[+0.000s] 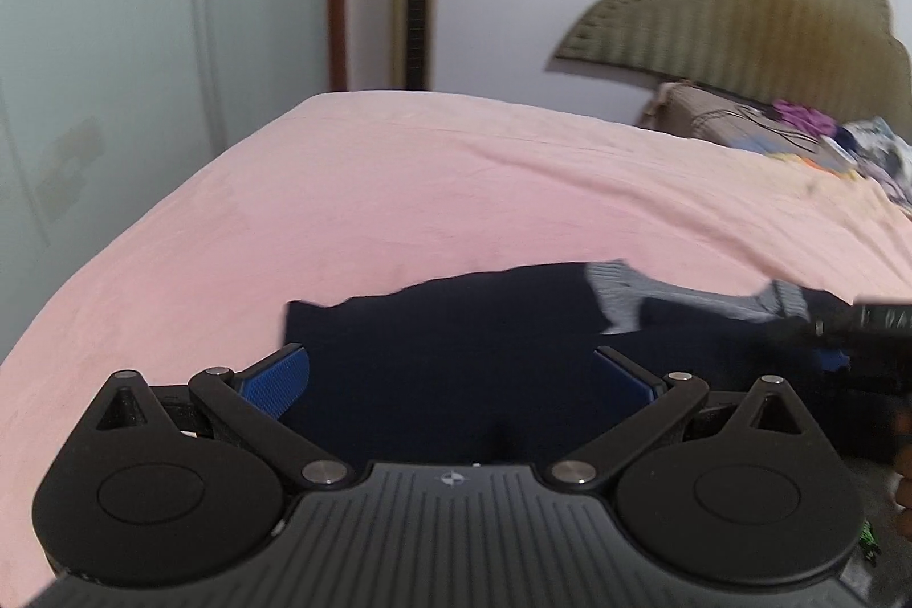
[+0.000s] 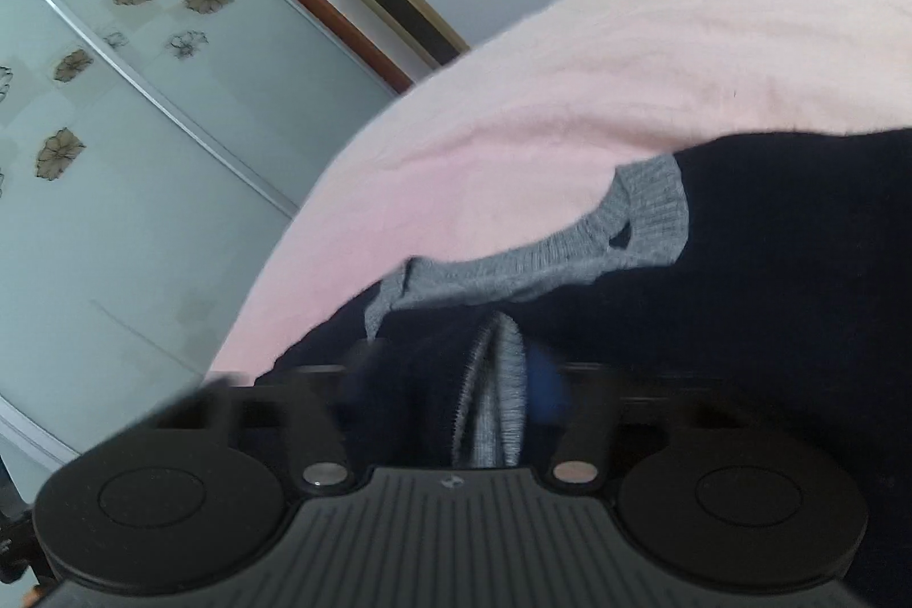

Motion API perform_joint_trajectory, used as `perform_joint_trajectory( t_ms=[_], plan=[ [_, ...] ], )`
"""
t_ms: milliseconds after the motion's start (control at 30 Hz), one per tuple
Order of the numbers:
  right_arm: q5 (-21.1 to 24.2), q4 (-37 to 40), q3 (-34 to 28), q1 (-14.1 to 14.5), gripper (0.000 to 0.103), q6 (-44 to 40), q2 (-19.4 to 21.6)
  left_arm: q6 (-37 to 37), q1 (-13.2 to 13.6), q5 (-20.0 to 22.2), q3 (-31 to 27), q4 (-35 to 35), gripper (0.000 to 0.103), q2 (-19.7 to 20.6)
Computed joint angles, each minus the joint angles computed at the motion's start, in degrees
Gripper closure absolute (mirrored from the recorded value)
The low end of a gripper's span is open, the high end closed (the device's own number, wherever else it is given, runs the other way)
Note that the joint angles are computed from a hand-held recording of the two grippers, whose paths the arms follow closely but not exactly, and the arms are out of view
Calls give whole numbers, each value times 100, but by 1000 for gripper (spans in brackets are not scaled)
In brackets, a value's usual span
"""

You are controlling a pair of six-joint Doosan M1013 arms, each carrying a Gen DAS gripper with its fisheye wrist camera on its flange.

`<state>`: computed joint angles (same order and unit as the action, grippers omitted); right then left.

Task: Fold small clothes
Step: 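Lay the held sleeve across the sweater body with the left gripper, release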

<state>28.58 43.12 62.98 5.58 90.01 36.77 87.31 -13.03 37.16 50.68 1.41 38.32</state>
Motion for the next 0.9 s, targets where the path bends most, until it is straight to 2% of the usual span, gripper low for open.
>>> perform_joint_trajectory(
  t_ms=[33,67,133,233,300,367,467,533,633,667,767,833,900],
  plan=[
    [116,-245,-68,8,86,209,19,-104,18,-24,27,79,0,-16],
    [136,-416,-84,24,89,280,13,-233,22,-29,18,184,0,-15],
    [46,-788,-38,66,90,503,-55,-454,44,-56,18,340,0,-29],
    [-474,-1380,246,109,91,896,-306,-809,50,-59,-51,621,0,-9],
    [-791,-2265,441,132,91,1541,-490,-894,68,-39,-108,715,0,13],
    [-902,-3571,583,150,91,2662,-651,-1002,81,-2,-178,831,0,53],
    [-669,-5230,692,158,91,4039,-793,-1013,104,196,-354,783,0,161],
    [-477,-5489,724,134,91,4297,-817,-942,113,362,-463,643,0,237],
    [-134,-5233,645,102,89,4086,-736,-626,77,577,-603,483,0,357],
    [47,-5456,590,129,89,4242,-703,-551,47,596,-612,553,0,384],
    [670,-7379,507,388,86,5499,-650,-210,-22,637,-621,757,0,456],
    [635,-8182,647,501,85,6018,-713,-151,-82,766,-667,1110,0,530],
    [352,-7816,754,476,85,5486,-763,-42,-84,779,-646,1145,0,553]
  ],
)
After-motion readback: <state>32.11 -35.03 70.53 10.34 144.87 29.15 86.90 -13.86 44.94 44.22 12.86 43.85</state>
